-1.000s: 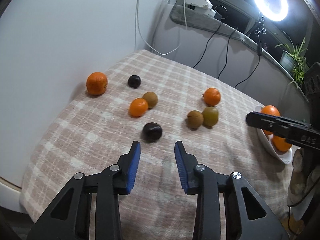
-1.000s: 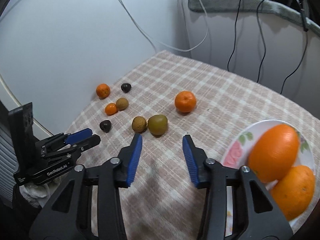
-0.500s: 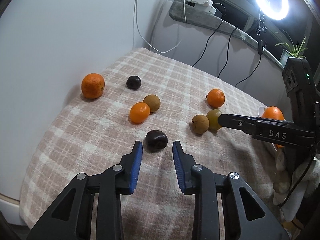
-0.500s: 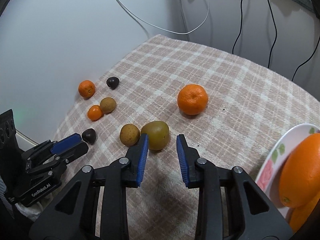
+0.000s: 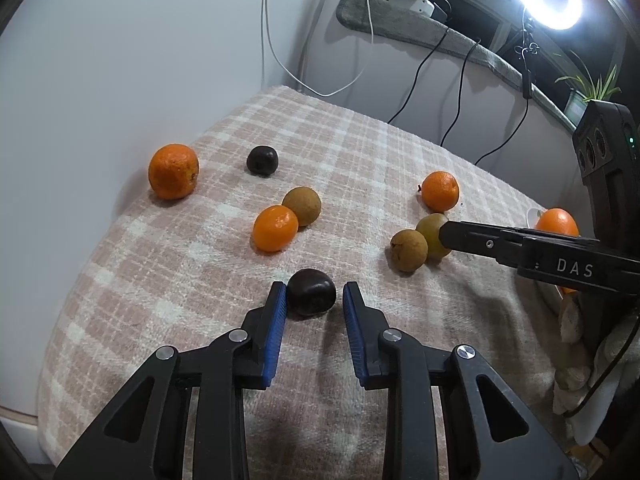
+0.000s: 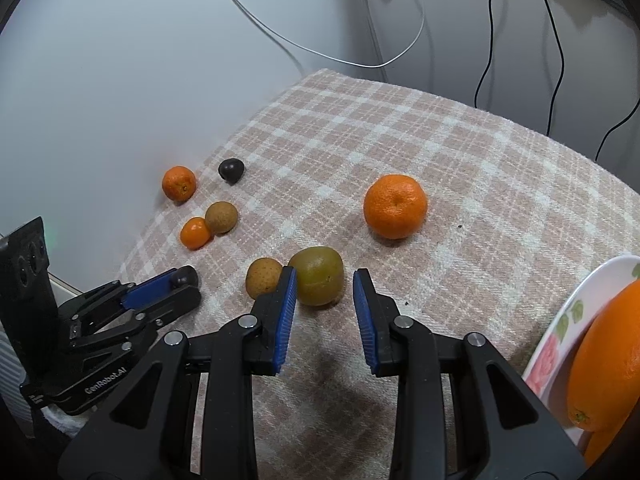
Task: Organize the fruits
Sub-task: 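Move the right gripper to the green kiwi and close on it, then carry the green kiwi to the plate with the right gripper while the left grasps the dark plum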
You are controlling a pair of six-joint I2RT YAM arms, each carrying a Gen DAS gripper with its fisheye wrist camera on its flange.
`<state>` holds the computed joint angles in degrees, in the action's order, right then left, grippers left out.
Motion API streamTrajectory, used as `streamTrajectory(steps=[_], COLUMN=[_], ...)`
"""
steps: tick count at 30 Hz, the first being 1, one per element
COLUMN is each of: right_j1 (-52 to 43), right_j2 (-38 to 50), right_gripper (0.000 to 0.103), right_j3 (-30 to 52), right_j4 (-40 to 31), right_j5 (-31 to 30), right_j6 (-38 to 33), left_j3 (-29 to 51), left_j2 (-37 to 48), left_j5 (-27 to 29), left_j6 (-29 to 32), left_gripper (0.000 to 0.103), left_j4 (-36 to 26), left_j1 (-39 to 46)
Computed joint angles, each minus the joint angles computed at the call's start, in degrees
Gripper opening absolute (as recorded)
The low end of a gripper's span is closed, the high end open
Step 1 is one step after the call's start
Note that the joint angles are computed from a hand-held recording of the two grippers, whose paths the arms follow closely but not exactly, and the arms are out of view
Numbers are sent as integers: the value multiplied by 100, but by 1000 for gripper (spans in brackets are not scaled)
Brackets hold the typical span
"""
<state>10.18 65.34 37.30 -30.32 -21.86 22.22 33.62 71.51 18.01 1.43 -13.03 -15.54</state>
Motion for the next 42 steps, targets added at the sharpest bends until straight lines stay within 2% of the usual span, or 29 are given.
streamTrajectory(steps=[12,23,32,42], right_j1=[-47,-157,-386,-1296], right_j2=[239,-287,-1279,-2517], right_gripper=[29,26,26,26], right_j3=[-12,-99,-102,50], right_j4=[110,-135,-939,-2442], right_j5=[-111,-180,-296,-564], right_j6=[-88,-26,-194,-951], left_j3=[-9,-62,-94,-43], left_j2=[8,-240,-635,-941], left_j5=[37,57,66,-58], left_j6=[17,-17,-201,-563], left_gripper=[22,21,21,21], left_j4=[28,-81,-246,-304], left_j1=[50,59,-229,-1026])
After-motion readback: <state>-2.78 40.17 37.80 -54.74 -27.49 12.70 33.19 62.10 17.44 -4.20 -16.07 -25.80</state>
